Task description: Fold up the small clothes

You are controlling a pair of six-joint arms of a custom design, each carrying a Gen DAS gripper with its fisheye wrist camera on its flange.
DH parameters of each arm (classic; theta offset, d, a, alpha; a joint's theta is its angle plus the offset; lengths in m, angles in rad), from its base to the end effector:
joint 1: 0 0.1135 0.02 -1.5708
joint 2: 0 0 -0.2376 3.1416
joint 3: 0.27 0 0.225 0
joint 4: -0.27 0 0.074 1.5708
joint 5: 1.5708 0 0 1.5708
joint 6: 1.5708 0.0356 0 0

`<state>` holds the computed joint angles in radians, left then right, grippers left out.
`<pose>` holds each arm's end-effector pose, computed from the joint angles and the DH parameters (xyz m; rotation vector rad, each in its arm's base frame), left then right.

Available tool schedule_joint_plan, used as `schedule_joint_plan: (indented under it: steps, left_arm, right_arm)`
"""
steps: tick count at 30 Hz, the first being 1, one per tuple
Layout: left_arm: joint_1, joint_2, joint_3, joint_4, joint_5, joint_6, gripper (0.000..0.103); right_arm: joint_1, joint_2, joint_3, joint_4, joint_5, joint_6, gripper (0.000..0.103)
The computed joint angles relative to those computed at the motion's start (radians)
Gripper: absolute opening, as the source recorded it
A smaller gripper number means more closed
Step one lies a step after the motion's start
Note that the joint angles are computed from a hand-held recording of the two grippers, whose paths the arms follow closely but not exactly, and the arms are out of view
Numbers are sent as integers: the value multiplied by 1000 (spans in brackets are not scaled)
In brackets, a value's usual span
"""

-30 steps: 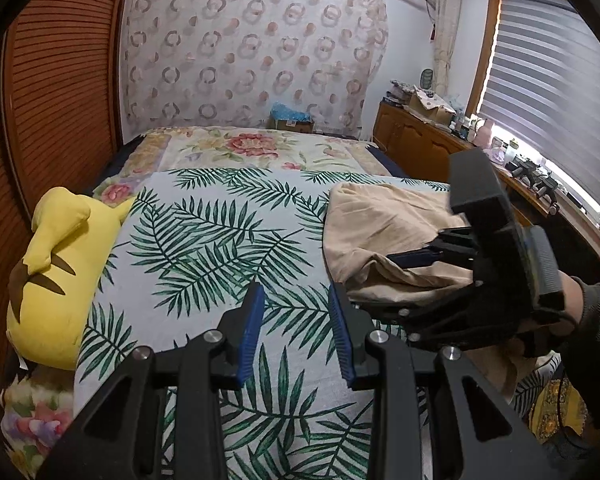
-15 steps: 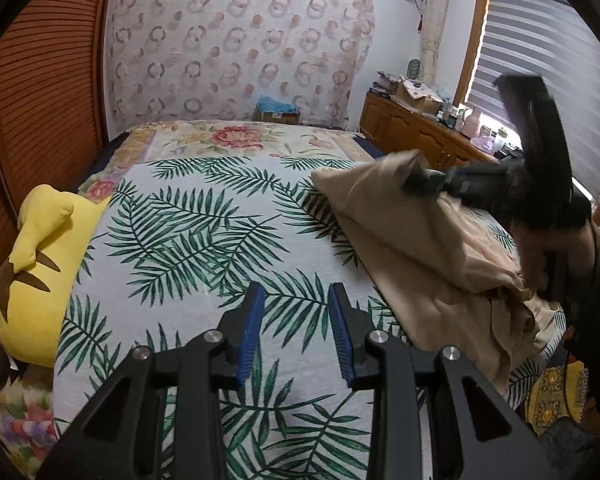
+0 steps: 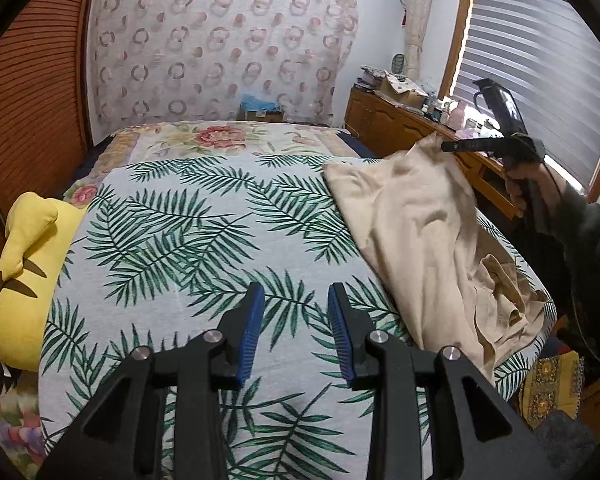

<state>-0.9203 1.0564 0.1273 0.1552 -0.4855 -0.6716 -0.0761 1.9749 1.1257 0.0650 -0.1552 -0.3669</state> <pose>0.1079 -0.1144 0.1088 0.0462 2.2522 -0.2858 0.3783 -0.0233 0.1317 -0.4141 2.3065 -0.0358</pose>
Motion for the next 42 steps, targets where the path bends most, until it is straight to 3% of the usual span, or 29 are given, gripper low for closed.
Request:
schedule_joint_plan:
  steps: [3, 5, 17, 28, 29, 31, 32, 37, 42]
  left_arm:
    - [-21, 53, 19, 30, 0, -6, 31]
    - [-37, 86, 33, 45, -2, -8, 31]
    - [-109, 306, 138, 143, -2, -7, 31]
    - [-140, 403, 168, 199, 14, -22, 31]
    - [-143, 406, 169, 202, 13, -25, 31]
    - [-147, 416, 175, 204, 13, -29, 31]
    - [-149, 419, 177, 204, 14, -31, 31]
    - [-160, 441, 191, 218, 28, -31, 31]
    - [-181, 465, 221, 213, 31, -31, 31]
  right_arm:
    - [-40, 18, -11, 29, 6, 2, 35]
    - [-62, -16, -63, 47, -40, -2, 40]
    - [-103, -324, -617, 182, -258, -170, 41]
    - [-133, -274, -766, 233, -306, -271, 41]
    - [-139, -256, -764, 245, -295, -273, 41]
    - [-167, -246, -767, 247, -311, -297, 11]
    - [-192, -257, -778, 235, -343, -329, 3]
    - [-420, -394, -825, 83, -495, -502, 1]
    - [-691, -458, -762, -160, -593, -722, 1]
